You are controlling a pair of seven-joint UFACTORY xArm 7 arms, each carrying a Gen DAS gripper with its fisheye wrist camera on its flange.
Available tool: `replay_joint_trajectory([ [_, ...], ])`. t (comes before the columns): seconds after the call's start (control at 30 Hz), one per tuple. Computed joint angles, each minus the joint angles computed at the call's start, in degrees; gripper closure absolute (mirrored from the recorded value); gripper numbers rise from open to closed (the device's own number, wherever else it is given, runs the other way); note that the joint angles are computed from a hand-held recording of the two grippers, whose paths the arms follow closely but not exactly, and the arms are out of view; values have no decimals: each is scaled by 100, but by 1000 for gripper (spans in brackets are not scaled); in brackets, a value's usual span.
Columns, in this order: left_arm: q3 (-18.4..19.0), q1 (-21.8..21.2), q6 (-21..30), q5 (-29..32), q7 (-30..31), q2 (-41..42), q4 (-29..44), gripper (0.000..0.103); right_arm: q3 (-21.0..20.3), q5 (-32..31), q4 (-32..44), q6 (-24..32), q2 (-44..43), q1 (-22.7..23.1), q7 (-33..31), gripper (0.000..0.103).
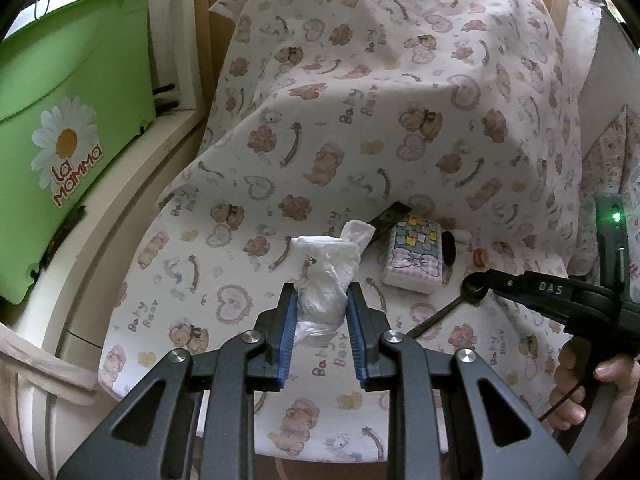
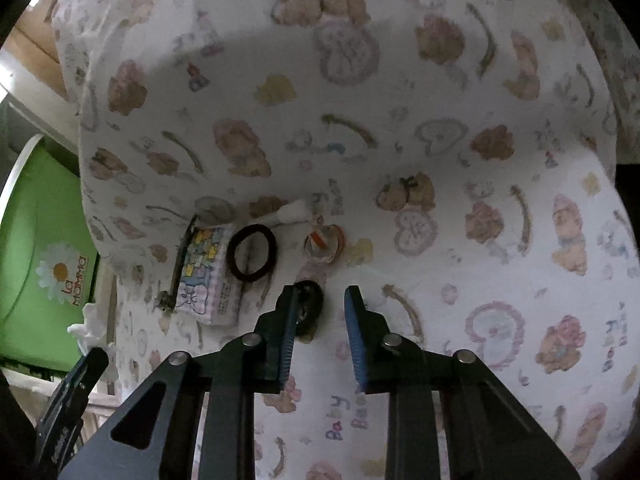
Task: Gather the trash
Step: 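Carry the tissue and spoon down over the pink wastebasket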
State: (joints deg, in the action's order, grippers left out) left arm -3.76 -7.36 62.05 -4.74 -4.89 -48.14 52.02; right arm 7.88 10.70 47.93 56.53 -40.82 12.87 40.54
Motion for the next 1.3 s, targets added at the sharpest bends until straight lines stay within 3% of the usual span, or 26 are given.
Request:
replay_joint_trajectory([
  [0.13, -19, 10, -43, 27, -8, 4, -28, 80, 44, -30, -51, -118, 23, 0, 51, 80],
  [0.2, -64, 60, -84, 113, -35, 6, -43, 80, -12, 20, -77, -144, 21, 69, -41, 96],
  [0.23, -47, 49, -85, 106, -31, -2, -44, 80, -40, 26, -66, -97, 28, 102, -116, 99],
  [0.7, -19, 45, -70, 193, 168, -363, -91, 80, 148, -58, -39, -259, -368, 298, -288, 101],
  [1.2, -59, -48, 102, 155, 389, -812, -156, 80, 255, -84, 164, 186, -1100, 495, -924, 101],
  [1.3, -18, -223, 240, 79, 612, -835, -52, 80, 263, -23, 175, 314, -1287, 518, -975, 101],
])
